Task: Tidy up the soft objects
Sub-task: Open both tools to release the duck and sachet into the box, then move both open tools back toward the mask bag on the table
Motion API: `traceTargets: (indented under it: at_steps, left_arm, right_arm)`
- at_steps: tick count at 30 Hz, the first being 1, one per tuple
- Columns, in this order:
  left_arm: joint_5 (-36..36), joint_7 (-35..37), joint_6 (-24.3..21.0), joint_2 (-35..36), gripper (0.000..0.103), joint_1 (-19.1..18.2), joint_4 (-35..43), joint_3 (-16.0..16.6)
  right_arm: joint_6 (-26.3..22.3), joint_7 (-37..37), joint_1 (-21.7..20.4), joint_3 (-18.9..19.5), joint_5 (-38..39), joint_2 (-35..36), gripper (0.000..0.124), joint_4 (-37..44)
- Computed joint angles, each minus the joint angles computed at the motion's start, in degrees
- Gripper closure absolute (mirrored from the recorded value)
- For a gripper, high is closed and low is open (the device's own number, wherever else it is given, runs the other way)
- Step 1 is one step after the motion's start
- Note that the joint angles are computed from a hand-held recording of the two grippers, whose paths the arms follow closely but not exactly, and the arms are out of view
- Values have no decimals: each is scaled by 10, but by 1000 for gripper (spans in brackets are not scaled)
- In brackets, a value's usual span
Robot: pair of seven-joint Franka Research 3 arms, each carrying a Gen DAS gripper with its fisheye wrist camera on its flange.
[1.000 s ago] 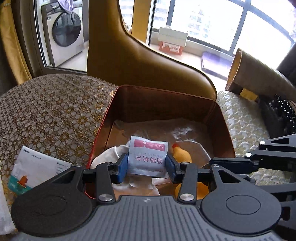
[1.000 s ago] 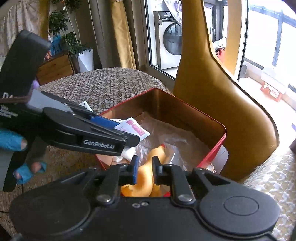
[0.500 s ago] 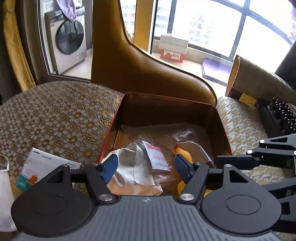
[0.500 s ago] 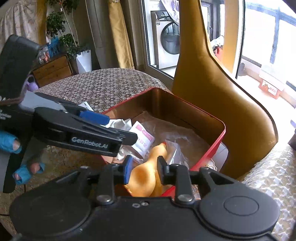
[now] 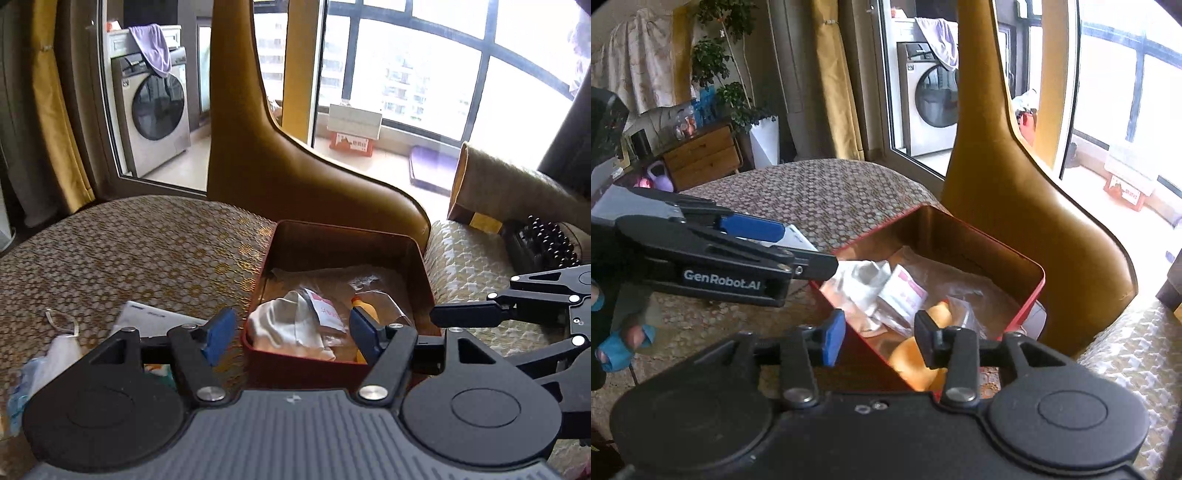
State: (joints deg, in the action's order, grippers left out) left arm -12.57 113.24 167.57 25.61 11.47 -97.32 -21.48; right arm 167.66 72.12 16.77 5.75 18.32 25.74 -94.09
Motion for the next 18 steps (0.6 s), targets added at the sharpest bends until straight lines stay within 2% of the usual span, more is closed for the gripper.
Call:
traceTargets:
  at_steps: [4,8,13,16,18]
  left_arm:
    - [-45,34,16,-44,35,41,-53,-34]
    - [-108,79,29,-91,35,63,-101,-48]
    - [-235,180,29,-144,35,96,-150,-69]
    - [-318,244,16,-173,35,110,-171,-71]
    - [-346,263,12,-190,35,108,-185,-58]
  right_arm:
    - [13,12,17,-6,-10,-21,79,-21]
    - [23,37,38,-15,-27,-41,75,-41]
    - [32,59,56,-15,-45,-61,72,-63]
    - [38,67,67,-13,-55,-71,66,-74]
    - [40,71,72,-9,-57,-75,63,-78]
